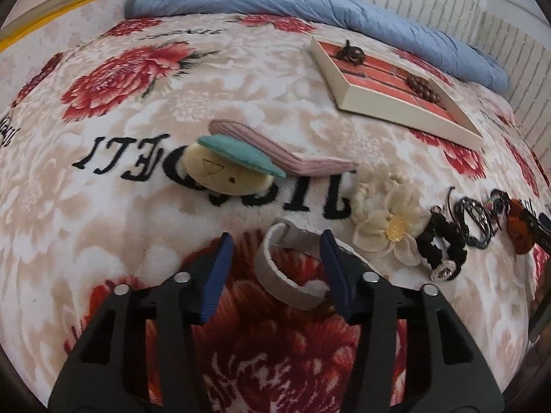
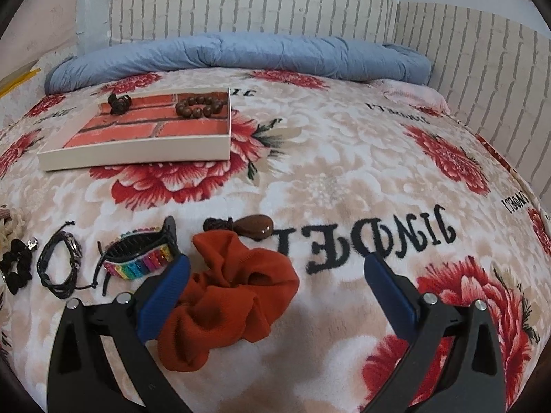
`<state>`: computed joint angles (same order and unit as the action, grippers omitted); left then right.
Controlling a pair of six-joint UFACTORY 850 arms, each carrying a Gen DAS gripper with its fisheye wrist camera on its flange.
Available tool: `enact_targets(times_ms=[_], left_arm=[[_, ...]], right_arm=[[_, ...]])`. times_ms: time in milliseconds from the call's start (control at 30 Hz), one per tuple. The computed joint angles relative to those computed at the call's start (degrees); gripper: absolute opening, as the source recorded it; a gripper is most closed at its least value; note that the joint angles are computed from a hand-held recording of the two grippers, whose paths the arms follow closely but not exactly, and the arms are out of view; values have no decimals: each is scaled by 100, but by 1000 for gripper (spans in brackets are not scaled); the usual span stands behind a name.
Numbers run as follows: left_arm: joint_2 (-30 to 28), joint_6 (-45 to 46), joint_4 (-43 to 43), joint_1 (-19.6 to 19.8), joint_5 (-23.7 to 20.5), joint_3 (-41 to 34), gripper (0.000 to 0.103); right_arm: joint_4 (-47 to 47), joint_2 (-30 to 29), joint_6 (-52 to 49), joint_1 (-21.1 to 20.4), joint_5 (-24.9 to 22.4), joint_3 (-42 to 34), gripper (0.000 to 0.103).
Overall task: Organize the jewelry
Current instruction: 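Grasp the white-strap watch with the left tool while the right tool grasps the orange scrunchie, then carry the watch and scrunchie into the tray and open both tools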
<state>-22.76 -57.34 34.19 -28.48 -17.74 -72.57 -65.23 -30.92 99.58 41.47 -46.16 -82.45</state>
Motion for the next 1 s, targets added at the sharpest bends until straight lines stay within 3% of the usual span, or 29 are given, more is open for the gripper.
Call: enact_targets(times_ms=[300, 367, 533, 633, 700, 767, 1000], left_arm=[[48, 414, -437, 24, 68, 86, 46], [58, 346, -311, -3, 23, 91, 45], [115, 678, -560, -21, -16, 135, 32], [152, 560, -472, -30, -5, 189, 30], [170, 542, -473, -21, 34, 226, 28], [164, 484, -440, -24, -32, 227, 20], [124, 65, 56, -96, -176, 208, 15]], right_arm=[[232, 31, -45, -72, 247, 97, 95], [316, 35, -151, -77, 325, 103, 90], [480, 95, -340, -70, 597, 171, 57], [496, 162, -306, -47, 730, 269, 45], [471, 226, -196, -27, 809, 380, 40], [467, 266, -140, -28, 883, 450, 37], [396, 339, -47, -18, 991, 556, 31]])
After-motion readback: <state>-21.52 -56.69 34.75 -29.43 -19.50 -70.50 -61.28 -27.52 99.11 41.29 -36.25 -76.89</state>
